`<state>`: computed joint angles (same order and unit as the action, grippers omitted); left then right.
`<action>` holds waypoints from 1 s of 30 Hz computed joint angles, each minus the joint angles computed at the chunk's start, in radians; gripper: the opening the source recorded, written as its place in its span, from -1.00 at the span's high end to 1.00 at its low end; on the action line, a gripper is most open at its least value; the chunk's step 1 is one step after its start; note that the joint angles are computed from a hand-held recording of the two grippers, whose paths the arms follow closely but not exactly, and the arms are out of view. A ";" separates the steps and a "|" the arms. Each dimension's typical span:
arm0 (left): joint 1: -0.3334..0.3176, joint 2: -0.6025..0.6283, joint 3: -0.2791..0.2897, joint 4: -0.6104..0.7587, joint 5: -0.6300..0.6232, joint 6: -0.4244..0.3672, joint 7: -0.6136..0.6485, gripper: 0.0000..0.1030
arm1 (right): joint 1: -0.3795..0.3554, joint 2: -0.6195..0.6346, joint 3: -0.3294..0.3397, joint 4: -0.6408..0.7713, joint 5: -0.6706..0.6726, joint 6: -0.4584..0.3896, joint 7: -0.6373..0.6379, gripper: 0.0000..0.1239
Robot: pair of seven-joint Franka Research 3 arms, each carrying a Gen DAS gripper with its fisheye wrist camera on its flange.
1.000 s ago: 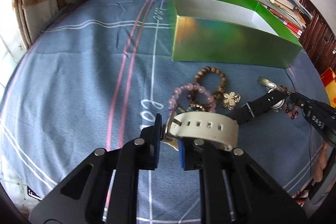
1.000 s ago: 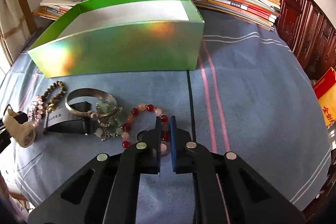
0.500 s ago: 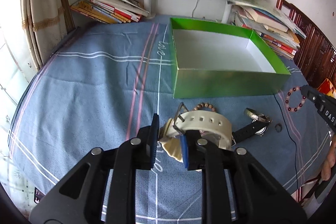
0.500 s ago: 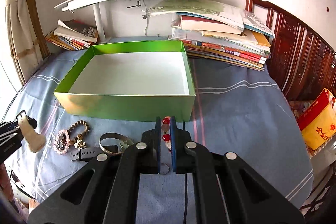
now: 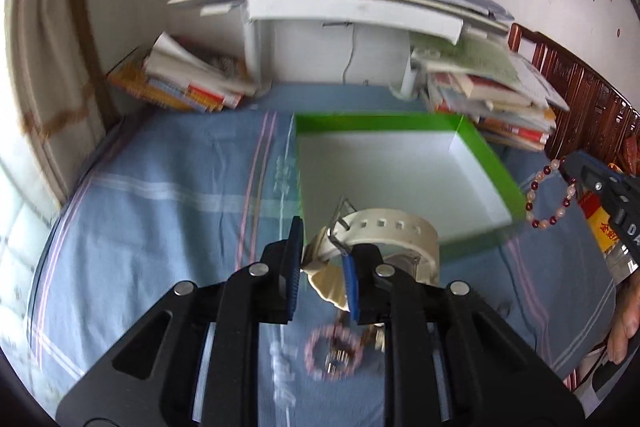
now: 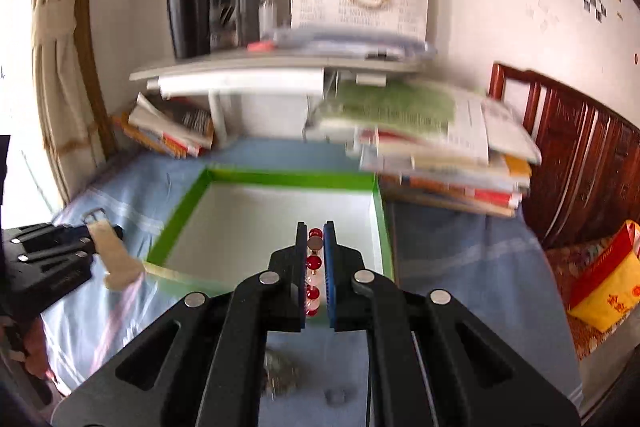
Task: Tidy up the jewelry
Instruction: 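Carry the watch and bracelet into the green box and open both tools, then withdraw both open tools from the box back toward the jewelry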
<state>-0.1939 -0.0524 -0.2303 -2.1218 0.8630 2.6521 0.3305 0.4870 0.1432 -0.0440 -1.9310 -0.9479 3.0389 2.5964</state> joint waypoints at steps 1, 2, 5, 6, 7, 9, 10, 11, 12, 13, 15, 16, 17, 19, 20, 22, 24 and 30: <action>0.003 0.033 0.002 0.040 0.004 -0.007 0.006 0.63 | -0.007 0.023 0.007 0.031 0.030 -0.004 -0.025 0.87; 0.001 0.064 0.005 0.075 0.011 -0.020 0.010 0.63 | -0.007 0.049 0.010 0.064 0.060 -0.015 -0.054 0.87; -0.016 0.177 0.022 0.185 -0.007 -0.074 0.055 0.63 | -0.006 0.134 0.027 0.146 0.190 -0.071 -0.170 0.87; -0.020 0.210 0.028 0.211 -0.040 -0.079 0.085 0.63 | -0.009 0.158 0.036 0.162 0.235 -0.085 -0.210 0.87; -0.023 0.240 0.034 0.232 -0.076 -0.078 0.115 0.63 | -0.020 0.192 0.054 0.189 0.292 -0.109 -0.264 0.87; -0.031 0.296 0.044 0.273 -0.133 -0.083 0.172 0.63 | -0.018 0.243 0.060 0.232 0.357 -0.155 -0.325 0.87; -0.039 0.317 0.051 0.291 -0.149 -0.092 0.191 0.59 | -0.019 0.272 0.065 0.256 0.392 -0.182 -0.358 0.87; -0.047 0.330 0.058 0.302 -0.160 -0.095 0.203 0.51 | -0.019 0.293 0.069 0.273 0.424 -0.204 -0.389 0.87; -0.054 0.342 0.064 0.311 -0.170 -0.100 0.215 0.44 | -0.015 0.305 0.065 0.283 0.446 -0.215 -0.407 0.86; -0.061 0.344 0.072 0.312 -0.170 -0.097 0.215 0.26 | -0.008 0.313 0.058 0.287 0.465 -0.223 -0.420 0.81; -0.073 0.335 0.082 0.304 -0.168 -0.094 0.217 0.14 | 0.002 0.302 0.043 0.268 0.502 -0.220 -0.440 0.60; -0.083 0.316 0.092 0.284 -0.142 -0.082 0.190 0.01 | 0.011 0.285 0.030 0.244 0.513 -0.204 -0.442 0.48; -0.090 0.302 0.098 0.272 -0.119 -0.082 0.169 -0.10 | 0.023 0.266 0.013 0.219 0.518 -0.186 -0.440 0.42; -0.108 0.238 0.105 0.215 -0.040 -0.097 0.093 -0.22 | 0.058 0.196 -0.033 0.129 0.503 -0.141 -0.422 0.42; -0.110 0.207 0.101 0.185 -0.009 -0.104 0.059 -0.33 | 0.069 0.172 -0.046 0.096 0.503 -0.126 -0.421 0.42; -0.112 0.118 0.083 0.091 0.075 -0.129 -0.040 -0.42 | 0.050 0.092 -0.029 -0.017 0.520 -0.073 -0.442 0.42; -0.100 0.061 0.052 0.021 0.108 -0.151 -0.091 -0.46 | 0.014 0.038 0.015 -0.106 0.572 -0.034 -0.520 0.42; -0.070 0.006 -0.005 -0.133 -0.010 -0.115 -0.074 -0.50 | -0.016 -0.014 0.058 -0.241 0.647 -0.052 -0.620 0.42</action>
